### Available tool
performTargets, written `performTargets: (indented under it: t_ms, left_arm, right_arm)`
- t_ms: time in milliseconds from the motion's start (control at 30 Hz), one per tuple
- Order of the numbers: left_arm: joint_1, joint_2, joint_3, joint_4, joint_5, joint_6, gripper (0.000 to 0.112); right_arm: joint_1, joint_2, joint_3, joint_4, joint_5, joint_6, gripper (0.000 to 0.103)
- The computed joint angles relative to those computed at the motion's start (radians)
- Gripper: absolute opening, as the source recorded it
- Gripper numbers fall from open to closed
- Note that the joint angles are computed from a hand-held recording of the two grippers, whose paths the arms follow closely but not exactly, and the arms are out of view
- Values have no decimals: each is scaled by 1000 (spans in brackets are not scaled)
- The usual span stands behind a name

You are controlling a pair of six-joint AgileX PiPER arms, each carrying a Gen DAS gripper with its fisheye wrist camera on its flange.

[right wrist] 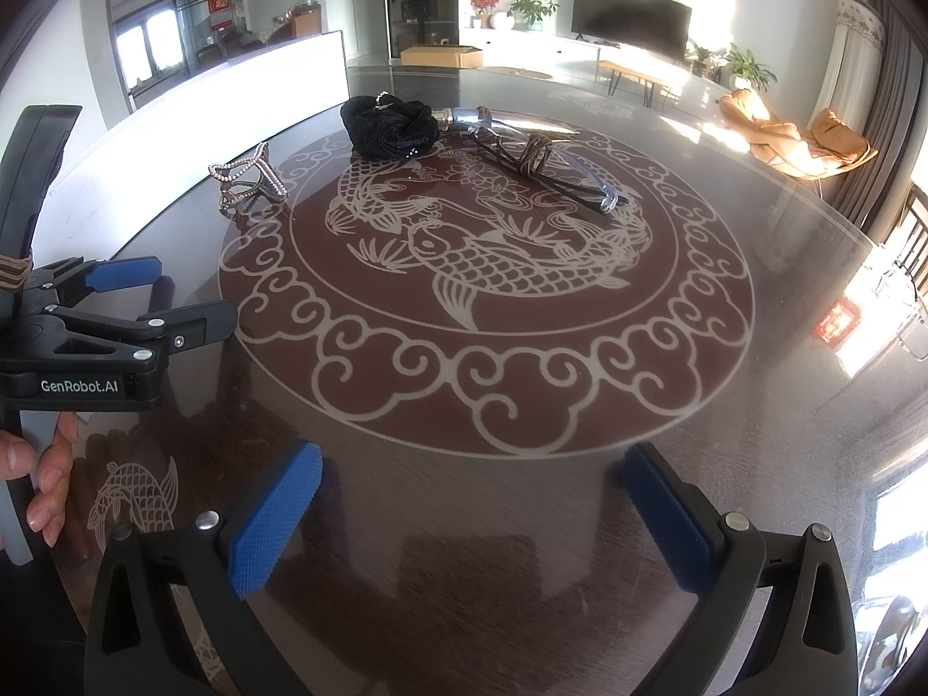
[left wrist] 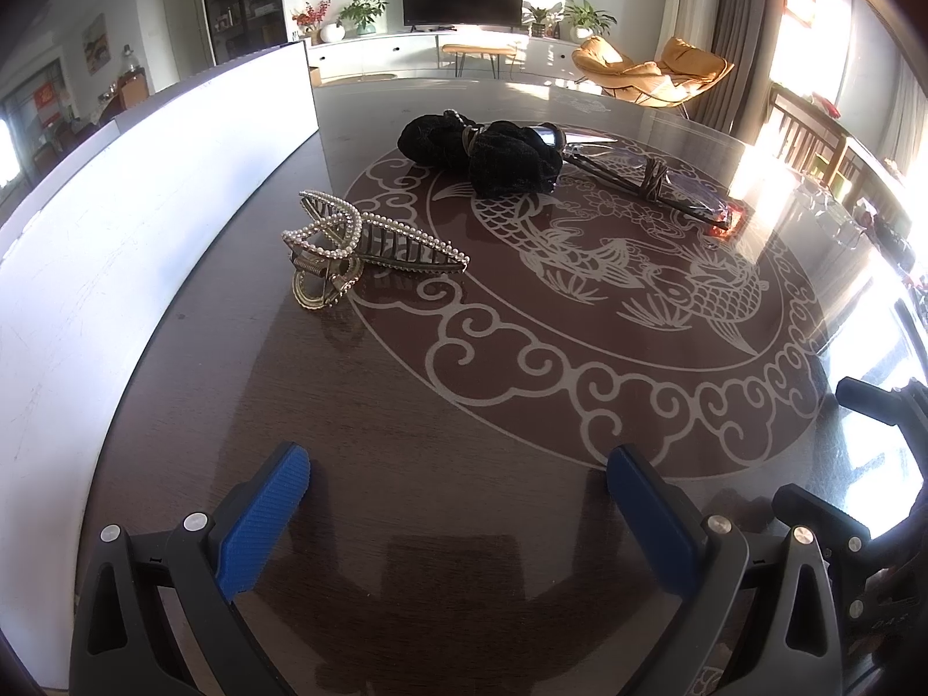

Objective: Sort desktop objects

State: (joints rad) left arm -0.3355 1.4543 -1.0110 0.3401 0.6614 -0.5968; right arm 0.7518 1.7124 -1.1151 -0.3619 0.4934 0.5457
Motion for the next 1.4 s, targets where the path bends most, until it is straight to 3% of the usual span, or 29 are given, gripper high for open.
performTargets:
  t_ms: [367, 567, 700, 833, 933, 967, 1000, 1033, 1067, 1200, 1333, 1400]
  left_arm:
    - [9, 23, -29, 79, 67, -141, 103]
    - [136, 100, -134, -90, 12, -25, 103]
    - [182, 169, -234, -99, 6, -103, 103]
    - [195, 311, -403, -32, 97, -185, 103]
    - [177, 404, -531, 15, 209, -143, 103]
    - [171, 410, -531, 35, 208, -129, 103]
    - [163, 389, -491, 69, 168, -134, 91]
    - [163, 354, -435, 85, 109, -132, 71]
    - [160, 327, -395, 104, 79, -126, 62]
    - [183, 197, -230, 28, -11, 37, 61]
    - [188, 51, -73, -75, -41, 226, 61]
    - [181, 0, -25, -95, -40, 247, 61]
  right_arm:
    - [0, 0, 0, 1, 0, -1, 103]
    - [0, 0, 0, 2, 0, -2, 103]
    - [0, -1, 0, 3, 1, -2, 103]
    - [1, 1, -2, 3, 2, 0, 103]
    - [1, 1, -2, 3, 2, -1, 103]
    - [1, 1, -2, 3, 2, -1, 103]
    - [1, 1, -2, 3, 2, -1, 103]
    - [1, 1, -2, 3, 2, -1, 103]
    - [0, 0, -1, 6, 3, -3, 103]
    - [0, 1, -3, 15, 2, -7, 103]
    - [-76, -27, 8, 176, -141, -228, 103]
    - [-94, 70, -164, 51, -65, -214, 103]
